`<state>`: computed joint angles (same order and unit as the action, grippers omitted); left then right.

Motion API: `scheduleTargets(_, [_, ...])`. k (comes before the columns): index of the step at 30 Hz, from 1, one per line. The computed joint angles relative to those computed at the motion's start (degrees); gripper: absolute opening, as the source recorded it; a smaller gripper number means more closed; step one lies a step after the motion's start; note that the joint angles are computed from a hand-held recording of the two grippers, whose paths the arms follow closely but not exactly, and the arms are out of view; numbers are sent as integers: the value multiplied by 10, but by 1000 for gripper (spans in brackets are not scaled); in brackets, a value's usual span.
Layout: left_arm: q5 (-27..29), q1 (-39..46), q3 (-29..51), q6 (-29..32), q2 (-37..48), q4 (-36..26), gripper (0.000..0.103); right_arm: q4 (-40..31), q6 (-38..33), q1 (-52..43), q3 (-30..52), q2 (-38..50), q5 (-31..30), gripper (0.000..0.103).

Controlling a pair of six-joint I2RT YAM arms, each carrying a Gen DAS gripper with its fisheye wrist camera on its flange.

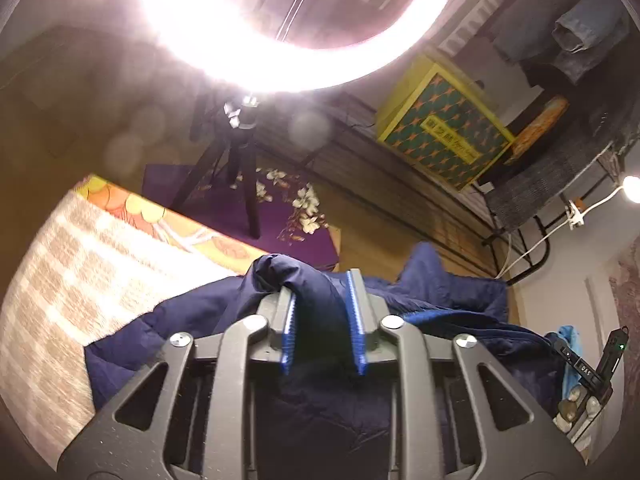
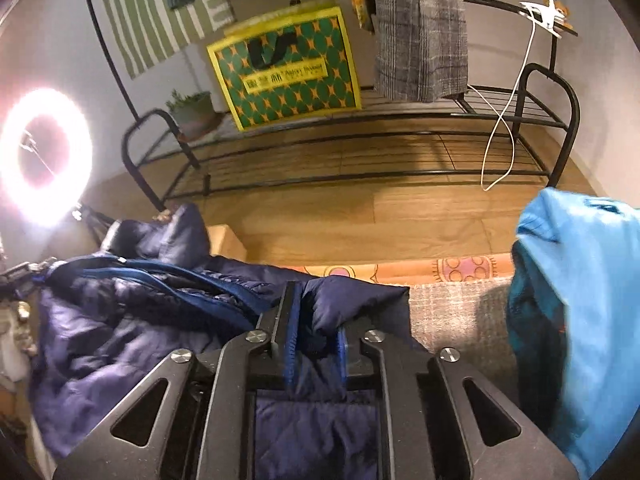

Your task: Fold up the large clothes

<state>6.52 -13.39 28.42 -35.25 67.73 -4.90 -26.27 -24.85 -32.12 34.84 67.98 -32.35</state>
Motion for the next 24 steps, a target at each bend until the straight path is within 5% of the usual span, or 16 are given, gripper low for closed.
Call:
scheduleTargets(3, [58,36,9,2,-3,-16,51,0,9,-22,4,-26,1,58])
scheduleTargets(8, [79,62,2,3,-27,-17,55,-7,18,-56,14,-58,-30,59])
scheduleTargets(13, [10,-8,-4,77,-93,-70,55,-24,-19,54,-22,-133,-15,49])
scheduleTargets(18, [-114,-122,7,114,-21,-65,54,56,22,212,-84,-165,86,49])
scheduleTargets(24, [-210,-142,53,99,161,21,54,217,62,305,-111,-13,271,49])
